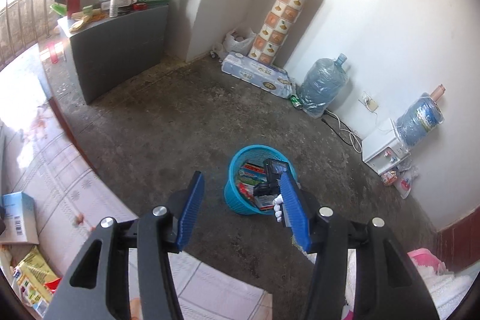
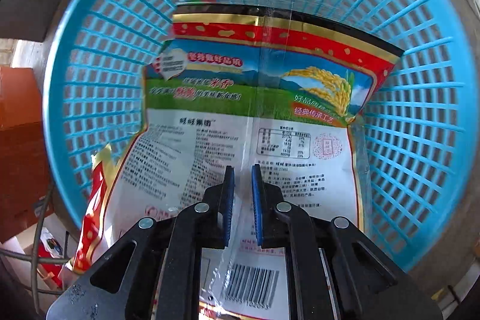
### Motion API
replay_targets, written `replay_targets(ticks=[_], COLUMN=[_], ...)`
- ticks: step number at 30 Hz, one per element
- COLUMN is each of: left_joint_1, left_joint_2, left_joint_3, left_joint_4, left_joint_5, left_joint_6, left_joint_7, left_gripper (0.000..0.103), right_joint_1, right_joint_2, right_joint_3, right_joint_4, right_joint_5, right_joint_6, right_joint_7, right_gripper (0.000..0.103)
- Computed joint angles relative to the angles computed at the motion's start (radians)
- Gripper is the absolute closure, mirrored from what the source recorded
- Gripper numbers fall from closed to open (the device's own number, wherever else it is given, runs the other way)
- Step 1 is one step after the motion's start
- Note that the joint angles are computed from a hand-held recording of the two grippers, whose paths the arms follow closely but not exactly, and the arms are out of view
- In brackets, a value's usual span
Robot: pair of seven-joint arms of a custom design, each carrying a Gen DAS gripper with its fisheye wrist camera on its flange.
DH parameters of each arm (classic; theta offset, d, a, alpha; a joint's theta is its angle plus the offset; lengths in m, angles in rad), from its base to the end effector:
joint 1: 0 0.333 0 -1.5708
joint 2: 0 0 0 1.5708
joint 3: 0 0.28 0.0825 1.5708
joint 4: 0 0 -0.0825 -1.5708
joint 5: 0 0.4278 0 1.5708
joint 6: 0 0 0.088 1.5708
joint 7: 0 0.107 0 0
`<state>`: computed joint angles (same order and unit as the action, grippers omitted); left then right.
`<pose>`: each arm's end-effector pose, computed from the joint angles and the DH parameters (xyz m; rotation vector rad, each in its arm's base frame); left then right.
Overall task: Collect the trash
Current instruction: 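Drop the green chip bag from the right tool while the left tool drops the snack bag into the basket, then move both tools back to the table toward the AD bottle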
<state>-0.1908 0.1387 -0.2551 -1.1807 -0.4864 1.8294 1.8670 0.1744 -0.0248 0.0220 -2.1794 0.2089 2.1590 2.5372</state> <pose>0.5672 -0.2954 0.7478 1.1733 -2.6239 1.0917 0.5544 0.1188 0.3421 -1.0381 2.9116 0.2617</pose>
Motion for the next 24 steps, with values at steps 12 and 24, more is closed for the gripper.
replay_targets(ticks=[12, 24], left_joint_1=[0.063, 0.070], left_joint_2=[-0.029, -0.161], left_joint_3=[0.044, 0.074], left_joint_4=[-0.020, -0.144], left_joint_5=[0.035, -0.095], left_joint_6=[-0.036, -0.008], left_joint_7=[-0.020, 0.028], left_gripper=[0.052, 0.048], right_joint_1=[-0.041, -0.002], right_joint_2=[0.266, -0.222], right_joint_3=[-0.031, 0.034], right_joint_4=[0.181, -0.147], right_joint_5=[0.147, -0.205], right_joint_6=[-0.104, 0.063], right_joint_7=[-0.099, 0.187], right_gripper=[0.077, 0.058])
